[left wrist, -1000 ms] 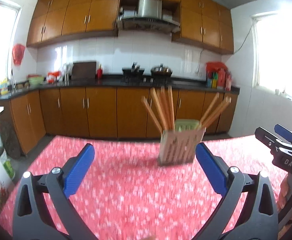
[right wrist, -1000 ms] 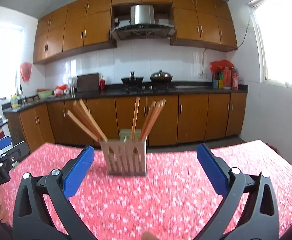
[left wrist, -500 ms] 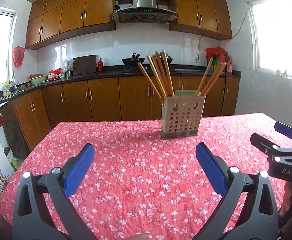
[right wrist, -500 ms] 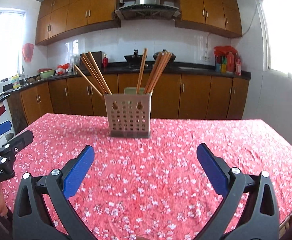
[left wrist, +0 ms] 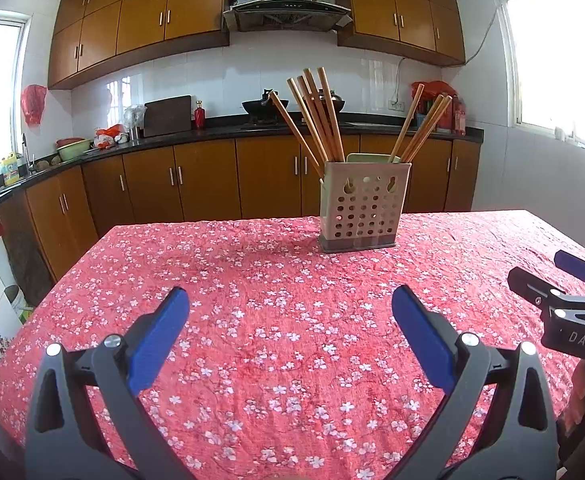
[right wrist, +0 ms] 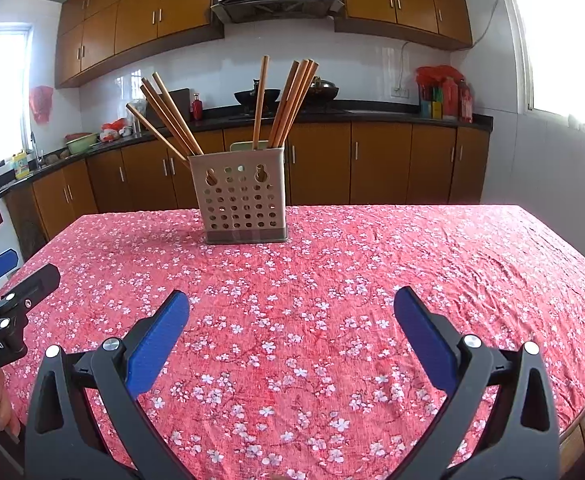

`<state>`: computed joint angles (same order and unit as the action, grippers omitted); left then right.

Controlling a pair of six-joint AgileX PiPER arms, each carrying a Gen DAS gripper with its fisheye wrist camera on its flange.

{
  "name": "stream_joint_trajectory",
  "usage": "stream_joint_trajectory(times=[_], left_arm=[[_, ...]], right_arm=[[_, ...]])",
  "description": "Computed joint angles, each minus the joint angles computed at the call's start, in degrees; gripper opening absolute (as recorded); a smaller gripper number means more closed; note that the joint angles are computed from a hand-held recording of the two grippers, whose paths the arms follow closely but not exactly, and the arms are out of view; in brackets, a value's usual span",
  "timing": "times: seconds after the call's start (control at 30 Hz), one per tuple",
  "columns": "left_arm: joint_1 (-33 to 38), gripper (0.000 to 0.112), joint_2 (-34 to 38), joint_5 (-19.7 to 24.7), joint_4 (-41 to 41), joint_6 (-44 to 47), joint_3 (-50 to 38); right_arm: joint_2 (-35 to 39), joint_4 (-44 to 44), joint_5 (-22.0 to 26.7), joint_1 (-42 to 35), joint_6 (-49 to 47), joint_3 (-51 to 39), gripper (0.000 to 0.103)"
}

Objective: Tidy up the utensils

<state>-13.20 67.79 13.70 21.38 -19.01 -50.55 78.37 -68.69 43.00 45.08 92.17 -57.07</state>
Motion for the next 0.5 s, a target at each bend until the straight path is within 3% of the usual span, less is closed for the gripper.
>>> stream_joint_trajectory(times=[0.5], left_arm=[[-0.7, 0.099, 0.4, 0.2, 1.7, -2.5, 0.0]], right_arm=[[-0.6, 0.7, -0.9, -0.8, -0.5, 0.5, 0.101]])
